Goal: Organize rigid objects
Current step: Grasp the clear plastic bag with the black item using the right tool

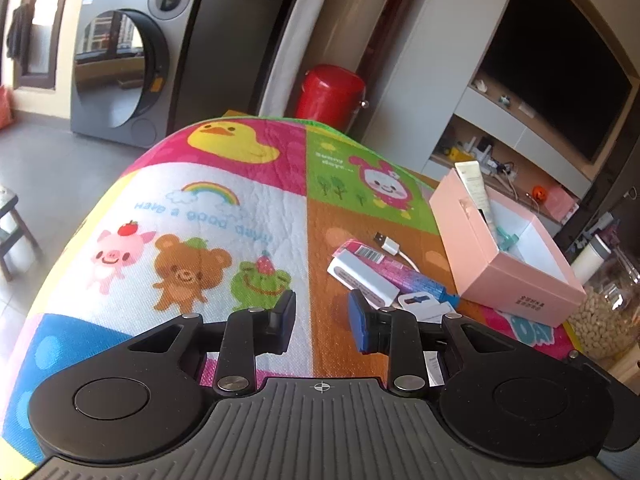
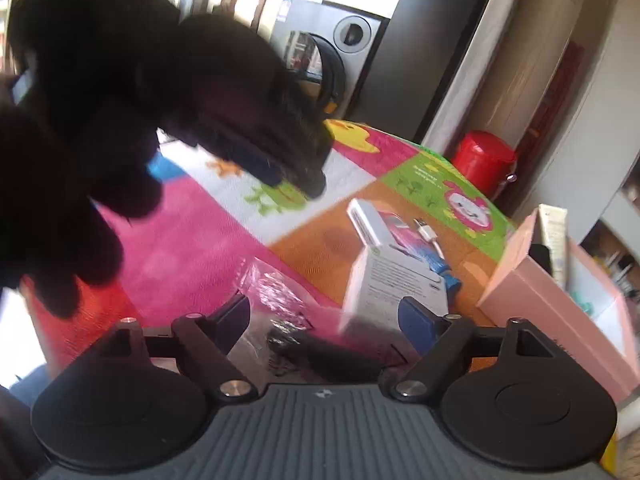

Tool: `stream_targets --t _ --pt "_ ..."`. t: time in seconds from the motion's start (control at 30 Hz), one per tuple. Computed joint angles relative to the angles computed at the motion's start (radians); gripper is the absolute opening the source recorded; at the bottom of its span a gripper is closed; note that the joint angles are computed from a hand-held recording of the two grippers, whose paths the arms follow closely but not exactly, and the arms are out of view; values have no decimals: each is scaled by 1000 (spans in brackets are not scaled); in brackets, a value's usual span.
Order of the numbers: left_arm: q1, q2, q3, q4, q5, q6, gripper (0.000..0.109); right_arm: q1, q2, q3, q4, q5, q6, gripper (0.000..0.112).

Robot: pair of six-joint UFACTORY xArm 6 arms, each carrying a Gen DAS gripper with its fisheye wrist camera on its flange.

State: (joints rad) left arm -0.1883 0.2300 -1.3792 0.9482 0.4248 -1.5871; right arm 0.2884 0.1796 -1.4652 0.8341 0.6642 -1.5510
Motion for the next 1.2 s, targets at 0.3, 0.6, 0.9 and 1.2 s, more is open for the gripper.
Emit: stream_targets --t 0.3,0.6,0.9,1.2 --pt "-23 74 -69 -113 -45 123 32 -109 52 -50 -55 -90 151 81" --pt "-57 120 -89 -341 -111 355 32 -178 221 -304 -152 -20 472 65" --pt "-54 35 36 -364 -157 343 32 -154 496 -763 -365 251 829 28" --pt "-6 -37 95 -116 -122 -29 32 -184 283 -525 -56 505 416 31"
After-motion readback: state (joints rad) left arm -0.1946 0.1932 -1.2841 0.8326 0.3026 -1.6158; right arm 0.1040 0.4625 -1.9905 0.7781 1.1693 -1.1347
